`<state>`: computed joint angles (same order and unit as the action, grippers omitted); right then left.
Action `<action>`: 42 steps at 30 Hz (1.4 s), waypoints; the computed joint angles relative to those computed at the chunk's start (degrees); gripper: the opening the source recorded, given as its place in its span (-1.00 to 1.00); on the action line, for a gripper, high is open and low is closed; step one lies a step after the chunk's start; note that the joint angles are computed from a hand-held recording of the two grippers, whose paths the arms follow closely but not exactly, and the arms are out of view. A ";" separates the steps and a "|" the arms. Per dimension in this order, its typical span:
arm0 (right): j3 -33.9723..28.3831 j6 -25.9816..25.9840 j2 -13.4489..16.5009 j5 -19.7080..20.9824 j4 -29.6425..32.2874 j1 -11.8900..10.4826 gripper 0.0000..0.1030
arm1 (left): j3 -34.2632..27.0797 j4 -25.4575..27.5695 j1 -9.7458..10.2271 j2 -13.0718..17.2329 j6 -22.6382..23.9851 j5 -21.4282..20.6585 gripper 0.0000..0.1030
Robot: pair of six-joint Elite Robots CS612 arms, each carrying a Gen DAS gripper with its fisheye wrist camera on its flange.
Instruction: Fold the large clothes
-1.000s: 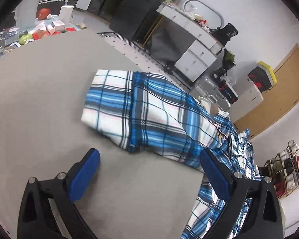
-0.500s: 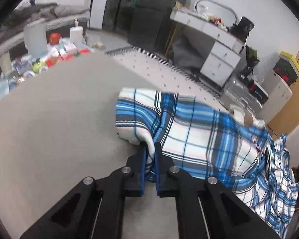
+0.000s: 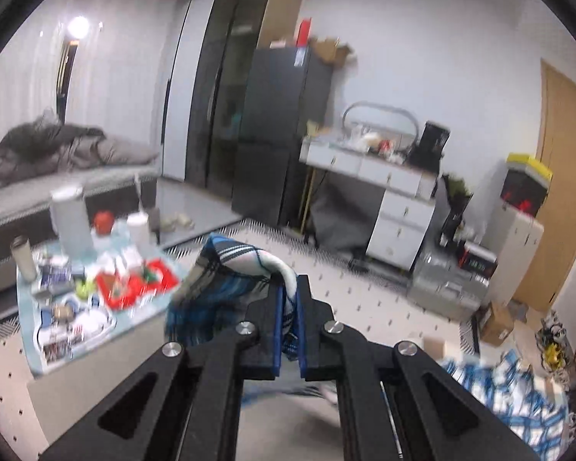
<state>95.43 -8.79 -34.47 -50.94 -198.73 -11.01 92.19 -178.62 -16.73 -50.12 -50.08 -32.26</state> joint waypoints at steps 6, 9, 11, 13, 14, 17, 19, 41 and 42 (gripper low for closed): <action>-0.18 -0.14 0.03 0.44 0.94 -0.02 0.79 | -9.23 -11.91 -2.05 5.23 21.28 -4.31 -0.98; -0.18 -0.26 0.03 0.40 0.98 0.00 0.79 | -14.91 -15.44 -3.84 8.57 29.30 -12.94 -0.98; -0.12 -0.08 0.01 0.37 0.77 -0.03 0.79 | -19.05 -16.05 -5.33 11.11 33.77 -19.19 -0.98; -0.15 0.16 0.02 0.43 0.76 -0.08 0.79 | -24.02 -15.68 -7.03 14.26 37.41 -26.81 -0.98; -0.15 0.27 -0.01 0.53 0.82 -0.13 0.79 | -26.50 -14.94 -7.76 15.89 37.76 -31.34 -0.98; -0.22 0.63 0.01 0.95 1.03 -0.23 0.79 | -33.26 -5.97 -9.05 19.93 34.44 -45.56 -0.30; -0.26 0.60 0.01 0.83 1.17 -0.26 0.79 | -37.28 3.19 -9.57 21.97 32.45 -51.92 0.31; -0.26 3.40 0.20 0.01 -2.22 -0.84 0.79 | -6.50 -10.63 -10.15 12.86 15.11 -34.95 0.78; -0.13 3.39 0.20 -0.18 -2.80 -0.80 0.79 | -4.84 -11.89 -10.49 12.59 15.03 -33.12 0.81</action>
